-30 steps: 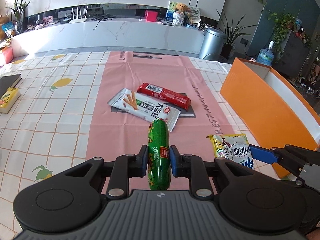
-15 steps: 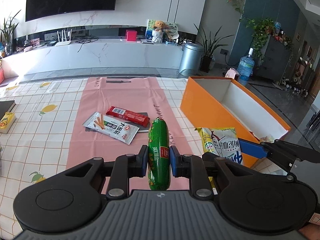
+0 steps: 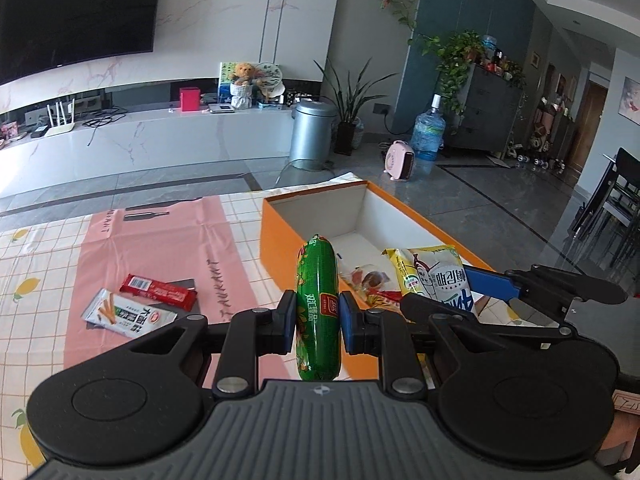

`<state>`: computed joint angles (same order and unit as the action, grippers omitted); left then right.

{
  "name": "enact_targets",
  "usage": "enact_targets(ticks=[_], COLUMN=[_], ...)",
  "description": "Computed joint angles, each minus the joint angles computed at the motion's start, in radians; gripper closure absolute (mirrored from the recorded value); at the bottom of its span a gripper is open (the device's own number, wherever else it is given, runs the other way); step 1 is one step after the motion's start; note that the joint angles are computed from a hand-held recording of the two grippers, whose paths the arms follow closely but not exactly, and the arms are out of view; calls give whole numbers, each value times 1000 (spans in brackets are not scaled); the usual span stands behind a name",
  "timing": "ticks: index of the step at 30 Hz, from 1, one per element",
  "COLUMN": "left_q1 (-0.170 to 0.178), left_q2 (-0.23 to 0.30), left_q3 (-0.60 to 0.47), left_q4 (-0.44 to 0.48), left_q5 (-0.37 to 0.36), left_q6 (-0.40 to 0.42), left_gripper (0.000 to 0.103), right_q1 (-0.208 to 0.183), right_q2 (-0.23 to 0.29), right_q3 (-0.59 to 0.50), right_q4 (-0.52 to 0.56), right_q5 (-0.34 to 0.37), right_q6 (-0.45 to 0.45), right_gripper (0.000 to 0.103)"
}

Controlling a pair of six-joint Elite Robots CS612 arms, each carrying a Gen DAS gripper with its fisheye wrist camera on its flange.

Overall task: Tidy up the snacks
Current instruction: 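Carry the sausage and Americ bag into the orange box and open both tools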

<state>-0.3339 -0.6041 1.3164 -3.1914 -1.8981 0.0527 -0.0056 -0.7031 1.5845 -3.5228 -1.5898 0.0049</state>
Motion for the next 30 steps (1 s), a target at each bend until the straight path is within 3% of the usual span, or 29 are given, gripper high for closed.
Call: enact_targets(ticks=[10, 14, 16, 22, 26, 30], left_q1=[-32, -44, -54, -72, -78, -83], left_q2=[69, 106, 128, 219, 280, 329], left_q3=[-171, -263, -309, -497, -620, -712], left_q4=[188, 297, 354, 559, 679, 787], left_q5=[-101, -116, -100, -52, -6, 32], left_q6=[90, 157, 227, 329, 374, 402], left_gripper=[79, 79, 79, 79, 79, 79], right_q1=[-66, -100, -116, -136, -129, -117], right_q2=[-22, -15, -7, 59, 112, 165], right_q3=[-22, -83, -118, -258, -346, -438], right_q4=[112, 254, 334, 552, 652, 753], right_q5=[39, 54, 67, 113, 96, 35], right_q6=[-124, -143, -138, -153, -196, -253], right_gripper=[50, 50, 50, 50, 50, 50])
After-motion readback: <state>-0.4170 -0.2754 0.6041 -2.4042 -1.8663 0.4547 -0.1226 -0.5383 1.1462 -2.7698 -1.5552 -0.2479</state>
